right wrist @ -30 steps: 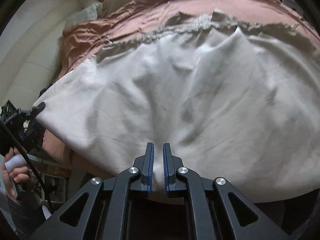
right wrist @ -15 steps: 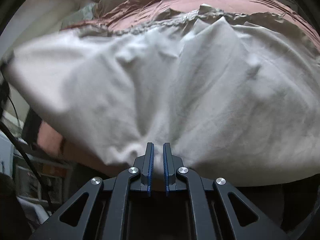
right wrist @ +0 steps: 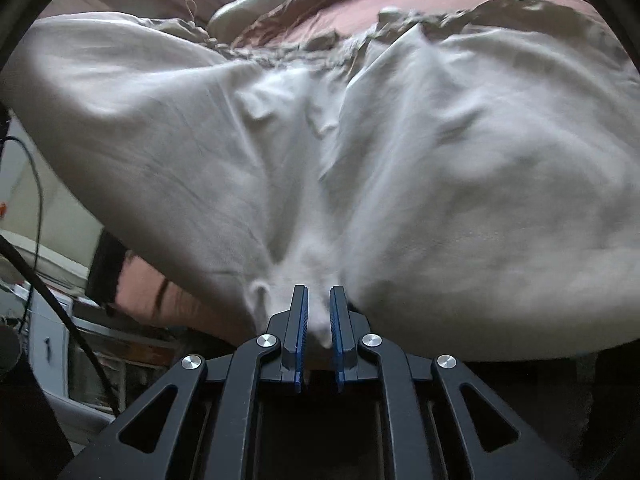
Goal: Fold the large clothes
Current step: 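Lift the jacket with both tools and fold it over onto itself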
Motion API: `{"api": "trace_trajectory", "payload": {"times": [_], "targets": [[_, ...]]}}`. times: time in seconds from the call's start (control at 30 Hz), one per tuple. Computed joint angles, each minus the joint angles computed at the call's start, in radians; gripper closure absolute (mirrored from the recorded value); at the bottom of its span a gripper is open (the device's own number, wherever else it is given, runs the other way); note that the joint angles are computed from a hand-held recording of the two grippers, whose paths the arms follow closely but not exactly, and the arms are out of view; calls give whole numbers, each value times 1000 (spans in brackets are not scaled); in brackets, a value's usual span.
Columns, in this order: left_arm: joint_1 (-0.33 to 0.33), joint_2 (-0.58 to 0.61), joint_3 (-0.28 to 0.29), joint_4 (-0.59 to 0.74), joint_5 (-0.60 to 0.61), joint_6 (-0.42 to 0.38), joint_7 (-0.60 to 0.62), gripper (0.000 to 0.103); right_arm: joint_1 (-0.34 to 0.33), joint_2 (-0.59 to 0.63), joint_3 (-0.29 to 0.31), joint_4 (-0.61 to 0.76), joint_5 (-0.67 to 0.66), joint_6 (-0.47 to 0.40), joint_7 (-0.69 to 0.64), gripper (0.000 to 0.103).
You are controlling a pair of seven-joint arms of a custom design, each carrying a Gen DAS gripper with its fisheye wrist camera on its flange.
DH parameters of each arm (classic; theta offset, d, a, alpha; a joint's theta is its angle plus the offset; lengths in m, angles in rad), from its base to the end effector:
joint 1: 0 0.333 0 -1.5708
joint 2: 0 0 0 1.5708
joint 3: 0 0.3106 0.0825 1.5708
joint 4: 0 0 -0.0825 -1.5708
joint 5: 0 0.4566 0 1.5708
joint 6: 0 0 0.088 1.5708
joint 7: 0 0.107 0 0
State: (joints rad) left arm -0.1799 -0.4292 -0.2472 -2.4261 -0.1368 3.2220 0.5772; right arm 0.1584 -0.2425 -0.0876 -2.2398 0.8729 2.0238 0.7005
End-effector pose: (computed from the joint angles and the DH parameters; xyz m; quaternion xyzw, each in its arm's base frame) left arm 0.4811 -0.2192 0.5759 -0.7374 0.3605 -0.5684 0.0564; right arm 0.5502 0.0822 0.4551 -0.8025 0.4497 0.1389 0.3666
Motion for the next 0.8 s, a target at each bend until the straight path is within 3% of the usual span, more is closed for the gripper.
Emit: {"api": "trace_trajectory", "payload": {"times": [0.1, 0.23, 0.37, 0.4, 0.57, 0.77, 0.8], "targets": [[-26, 86, 11, 91, 15, -10, 25, 89, -29, 8, -34, 17, 26, -35, -9, 95], [-114, 212, 71, 216, -2, -29, 90, 89, -87, 36, -77, 51, 72, -100, -6, 95], [-246, 356, 150, 370, -161, -62, 277, 89, -147, 55, -98, 71, 95, -115, -45, 94], [-253, 390, 147, 409, -206, -75, 326, 89, -160, 57, -101, 72, 98, -121, -50, 94], [-198, 600, 45, 632, -316, -165, 468, 89, -218, 82, -115, 88, 102, -155, -57, 94], [-106, 834, -102, 824, -328, -265, 494, 89, -294, 131, -136, 133, 85, -204, -65, 94], [-111, 854, -103, 840, -310, -276, 479, 89, -306, 136, -138, 136, 87, -210, -61, 94]]}}
